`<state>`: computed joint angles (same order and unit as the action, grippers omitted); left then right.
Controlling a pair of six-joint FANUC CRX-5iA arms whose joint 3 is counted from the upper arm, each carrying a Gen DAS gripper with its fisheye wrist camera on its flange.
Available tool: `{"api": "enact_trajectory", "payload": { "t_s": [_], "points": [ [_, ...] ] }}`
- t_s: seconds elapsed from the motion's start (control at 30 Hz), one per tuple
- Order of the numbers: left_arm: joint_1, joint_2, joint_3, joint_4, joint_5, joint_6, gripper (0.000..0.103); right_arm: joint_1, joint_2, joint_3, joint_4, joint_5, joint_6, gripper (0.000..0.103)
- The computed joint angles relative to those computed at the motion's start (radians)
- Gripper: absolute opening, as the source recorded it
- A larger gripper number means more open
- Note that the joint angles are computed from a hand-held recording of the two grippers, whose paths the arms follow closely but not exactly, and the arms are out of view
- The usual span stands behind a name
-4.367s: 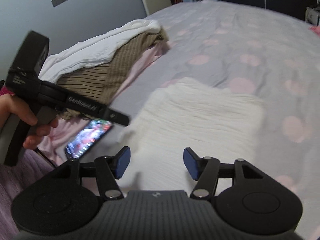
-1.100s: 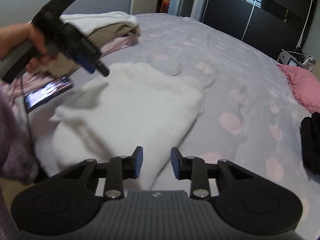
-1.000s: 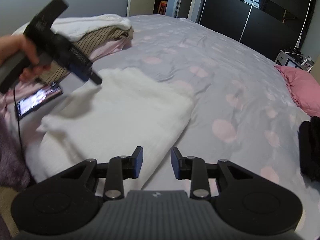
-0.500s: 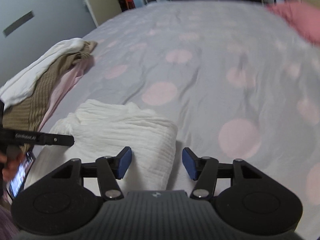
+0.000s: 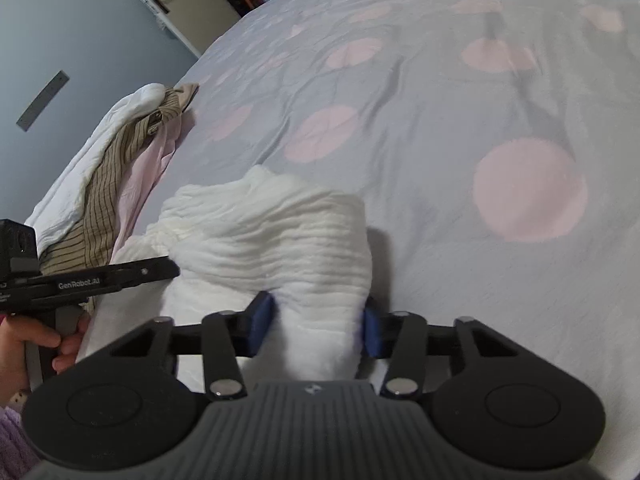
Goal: Fold clothes
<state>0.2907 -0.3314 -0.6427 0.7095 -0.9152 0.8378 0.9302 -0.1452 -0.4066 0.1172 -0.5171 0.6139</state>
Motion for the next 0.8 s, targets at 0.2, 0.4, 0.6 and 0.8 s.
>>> {"api": "enact_trajectory", "payload": {
  "t_s": [0.2,0.4,0.6,0.8],
  "points": [
    [0.015,-0.046,-0.018,0.047,-0.016,-0.005,0.021,0.02,-0.048,-0.04,0.072,0.033,-0.116,0.022],
    [0.079,-0.153,-0.033,0.104,-0.057,-0.054,0.021,0.066,-0.11,-0.048,0.191,0.031,-0.176,0.021],
    [0.14,-0.194,0.017,0.137,-0.089,-0.104,0.021,0.089,-0.107,0.015,0.251,0.021,-0.143,0.021],
    [0.129,-0.143,0.093,0.129,-0.049,-0.111,0.021,0.072,-0.033,0.133,0.239,-0.008,-0.036,0.021]
  ]
}}
